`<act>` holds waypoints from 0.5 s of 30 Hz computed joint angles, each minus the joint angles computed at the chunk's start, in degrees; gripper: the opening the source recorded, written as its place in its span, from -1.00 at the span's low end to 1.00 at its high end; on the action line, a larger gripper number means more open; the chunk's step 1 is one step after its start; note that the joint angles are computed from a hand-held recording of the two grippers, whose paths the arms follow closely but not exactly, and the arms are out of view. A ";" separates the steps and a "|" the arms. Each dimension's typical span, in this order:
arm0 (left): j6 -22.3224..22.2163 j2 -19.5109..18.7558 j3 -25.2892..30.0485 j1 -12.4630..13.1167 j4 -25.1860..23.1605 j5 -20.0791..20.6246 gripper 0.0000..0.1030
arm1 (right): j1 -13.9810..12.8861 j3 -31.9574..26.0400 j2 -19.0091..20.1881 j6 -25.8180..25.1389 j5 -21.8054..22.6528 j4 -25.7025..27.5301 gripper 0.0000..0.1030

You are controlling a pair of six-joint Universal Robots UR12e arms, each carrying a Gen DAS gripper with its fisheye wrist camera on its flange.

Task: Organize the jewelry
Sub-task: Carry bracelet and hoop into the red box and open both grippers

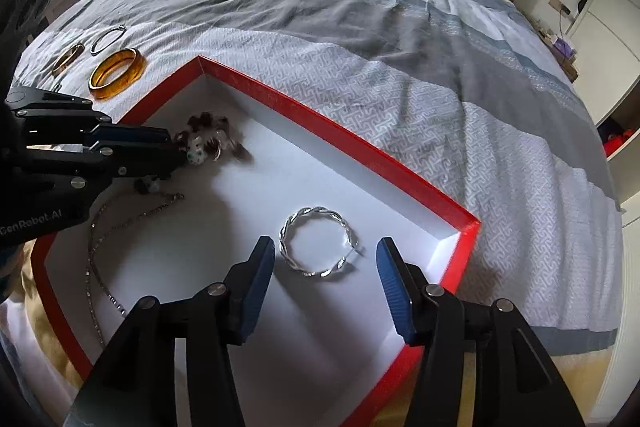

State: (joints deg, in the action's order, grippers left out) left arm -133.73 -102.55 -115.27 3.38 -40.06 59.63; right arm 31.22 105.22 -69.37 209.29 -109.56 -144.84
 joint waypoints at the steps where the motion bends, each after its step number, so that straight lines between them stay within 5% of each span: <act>1: 0.06 0.51 -0.27 0.38 -0.24 -0.31 -0.66 | 0.31 0.11 -0.41 0.61 -0.61 0.18 0.02; 15: 10.32 13.74 -6.77 9.07 -5.01 -7.81 -0.29 | 7.94 -0.52 -5.95 11.52 -10.08 4.28 0.05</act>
